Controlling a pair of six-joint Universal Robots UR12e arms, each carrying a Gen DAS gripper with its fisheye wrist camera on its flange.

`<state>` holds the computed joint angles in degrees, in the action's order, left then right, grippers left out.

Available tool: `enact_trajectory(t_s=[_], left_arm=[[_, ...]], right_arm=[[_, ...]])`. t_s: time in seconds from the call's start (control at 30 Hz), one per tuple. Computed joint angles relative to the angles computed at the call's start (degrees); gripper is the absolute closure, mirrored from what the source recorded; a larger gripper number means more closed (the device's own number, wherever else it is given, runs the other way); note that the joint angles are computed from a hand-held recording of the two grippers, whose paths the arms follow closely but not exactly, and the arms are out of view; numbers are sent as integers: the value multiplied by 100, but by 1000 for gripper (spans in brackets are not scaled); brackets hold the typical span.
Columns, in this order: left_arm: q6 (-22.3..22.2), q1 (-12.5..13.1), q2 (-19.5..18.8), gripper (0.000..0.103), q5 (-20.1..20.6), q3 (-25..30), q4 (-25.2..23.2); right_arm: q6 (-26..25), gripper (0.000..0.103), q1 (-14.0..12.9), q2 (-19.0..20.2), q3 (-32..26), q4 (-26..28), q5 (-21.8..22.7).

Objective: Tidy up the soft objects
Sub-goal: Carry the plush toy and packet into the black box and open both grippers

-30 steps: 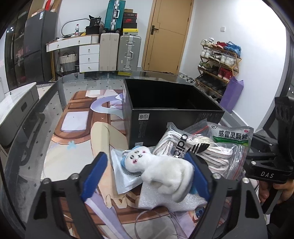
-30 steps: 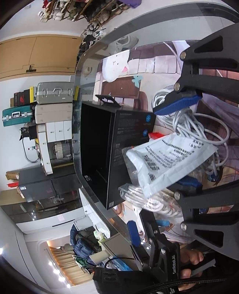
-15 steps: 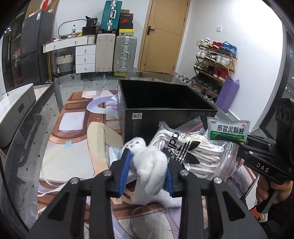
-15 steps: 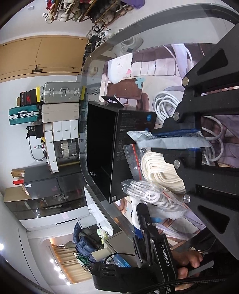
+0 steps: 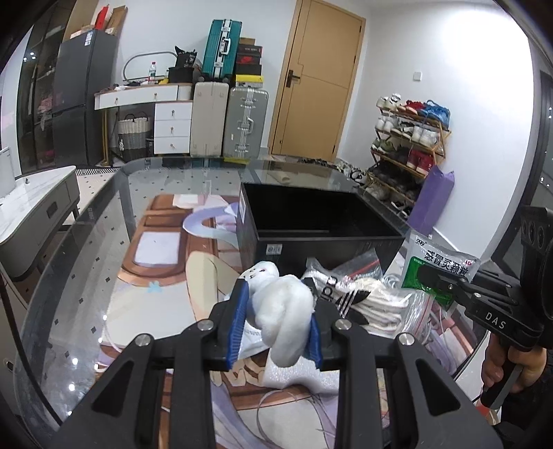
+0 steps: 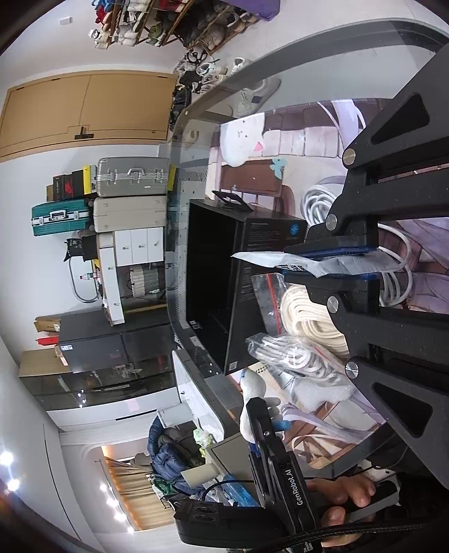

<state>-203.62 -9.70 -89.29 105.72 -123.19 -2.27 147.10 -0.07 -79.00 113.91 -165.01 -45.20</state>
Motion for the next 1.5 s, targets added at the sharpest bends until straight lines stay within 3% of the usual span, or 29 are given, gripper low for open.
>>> enact_trajectory(t_s=[0.47,0.97,1.5], left_arm=[[90,100,2,74,-32,151,301],[282,220,-62,74,-218,311,575],[473,407,-517,74,-605,767,421]], right_arm=[[25,96,-18,-124,-98,-93,351],[148,96,68,4,-365,-144,386],[262,96,300,346,-861,197,244]])
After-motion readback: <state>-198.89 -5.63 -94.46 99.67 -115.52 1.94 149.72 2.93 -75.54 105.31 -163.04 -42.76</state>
